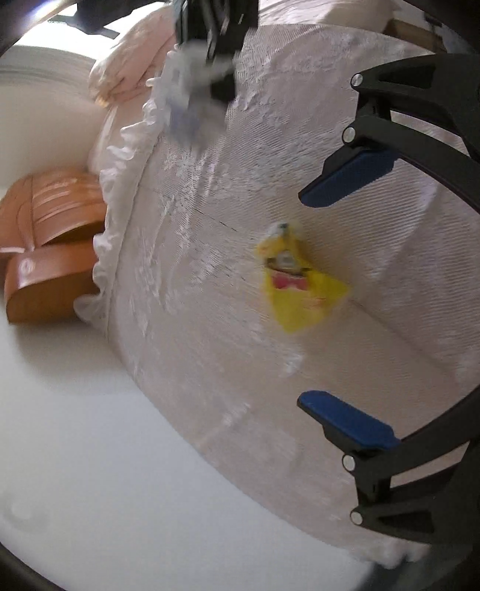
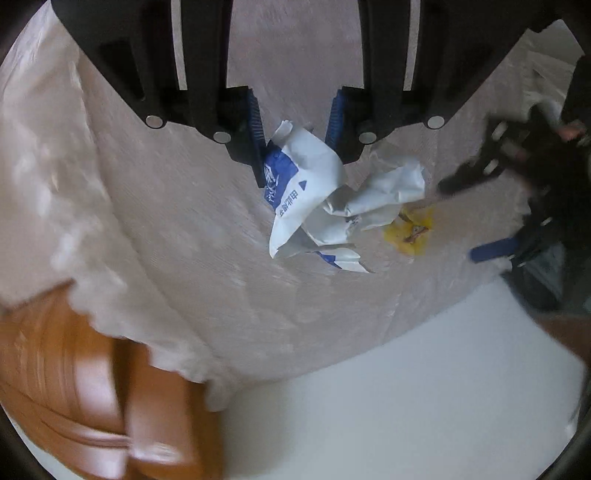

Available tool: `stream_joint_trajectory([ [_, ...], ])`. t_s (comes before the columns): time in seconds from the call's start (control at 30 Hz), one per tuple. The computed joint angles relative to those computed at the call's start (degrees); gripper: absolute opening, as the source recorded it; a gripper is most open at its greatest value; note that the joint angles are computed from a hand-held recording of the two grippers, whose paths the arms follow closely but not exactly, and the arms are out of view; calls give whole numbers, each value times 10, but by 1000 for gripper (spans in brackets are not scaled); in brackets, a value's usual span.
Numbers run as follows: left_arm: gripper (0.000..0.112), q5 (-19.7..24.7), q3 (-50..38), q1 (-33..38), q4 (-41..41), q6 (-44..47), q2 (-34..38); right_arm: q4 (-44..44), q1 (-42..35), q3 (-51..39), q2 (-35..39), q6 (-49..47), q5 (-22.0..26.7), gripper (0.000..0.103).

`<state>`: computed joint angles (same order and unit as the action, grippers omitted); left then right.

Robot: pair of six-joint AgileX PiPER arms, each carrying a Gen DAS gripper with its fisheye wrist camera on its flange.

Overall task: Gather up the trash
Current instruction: 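Grasp the white-and-blue paper with the right gripper while the left gripper grasps the yellow wrapper, then carry the paper and yellow wrapper over the wastebasket and open both grippers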

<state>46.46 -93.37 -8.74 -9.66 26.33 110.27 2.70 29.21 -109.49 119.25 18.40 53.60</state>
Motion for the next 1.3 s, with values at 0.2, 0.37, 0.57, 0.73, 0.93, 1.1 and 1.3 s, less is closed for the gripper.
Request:
stream_joint_trajectory([
  [0.2,76,20,-61,5,-60,95,62,-11,-9,157,-111,63,-38,32],
  [0.37,53,37,-64,13,-119,127,73,-15,-6,239,-170,114,-63,32],
  [0.57,39,26,-38,16,-137,94,61,-21,2,306,-213,147,-90,32],
  [0.73,31,11,11,4,-126,36,4,-31,5,344,-243,163,-110,32],
  [0.93,31,14,71,-56,-89,-59,-103,-65,9,405,-290,208,-144,32],
  [1.1,31,17,99,-161,-23,-159,-175,-130,25,502,-396,295,-134,32],
  [1.3,31,36,89,-272,-26,-215,-182,-190,48,601,-534,394,-60,32],
])
